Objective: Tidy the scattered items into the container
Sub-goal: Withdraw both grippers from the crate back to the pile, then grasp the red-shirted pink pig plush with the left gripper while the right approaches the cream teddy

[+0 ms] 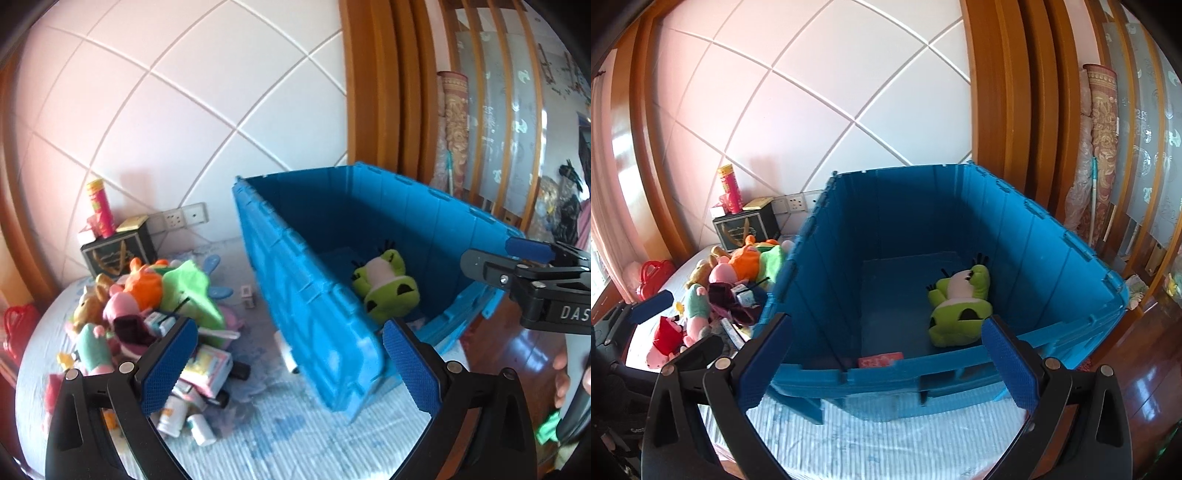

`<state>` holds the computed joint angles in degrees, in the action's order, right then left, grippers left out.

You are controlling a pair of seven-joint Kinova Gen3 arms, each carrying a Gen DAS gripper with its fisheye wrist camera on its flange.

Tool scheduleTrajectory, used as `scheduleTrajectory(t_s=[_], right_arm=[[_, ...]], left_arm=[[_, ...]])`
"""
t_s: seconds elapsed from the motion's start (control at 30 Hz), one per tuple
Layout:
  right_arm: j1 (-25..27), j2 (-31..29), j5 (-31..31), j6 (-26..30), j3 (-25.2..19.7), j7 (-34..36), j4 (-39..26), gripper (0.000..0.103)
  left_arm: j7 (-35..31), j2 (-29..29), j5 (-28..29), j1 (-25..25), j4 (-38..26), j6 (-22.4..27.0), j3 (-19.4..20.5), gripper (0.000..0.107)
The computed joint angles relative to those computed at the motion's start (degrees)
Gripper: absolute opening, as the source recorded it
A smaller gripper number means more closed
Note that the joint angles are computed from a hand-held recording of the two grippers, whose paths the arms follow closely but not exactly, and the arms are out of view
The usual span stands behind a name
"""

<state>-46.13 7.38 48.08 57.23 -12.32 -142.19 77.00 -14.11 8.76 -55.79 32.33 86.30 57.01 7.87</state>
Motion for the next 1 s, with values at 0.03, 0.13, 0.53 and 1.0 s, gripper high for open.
scheduleTrajectory(t_s=[0.03,0.13,0.53,1.0], right_arm=[[-0.55,0.42,0.54,-0.49,-0.3,-0.77,0.09,0.103],[-3.15,2.76,2.68,-1.74,-0.65,-2.59,-0.31,0.103],[-16.53,17.72,1.49,-0.54,3.89,-3.27,-13.57,0.103],[-23.53,38.85,-12.87,8.18,9.83,0.82,-37.15,0.103]], left_arm=[[0.6,-0.83,0.03,-0.05,1.39,0.16,-0.16,0.102],[1.73,-3.94,0.81,-1.7,6.49,-0.33,0.05,0.102],[-1.73,-22.49,7.82,-15.61,30.95,-6.03,-2.71,0.102],[-25.28,-33.52,14.03,-28.18,49.49,-21.61,-27.45,0.102]])
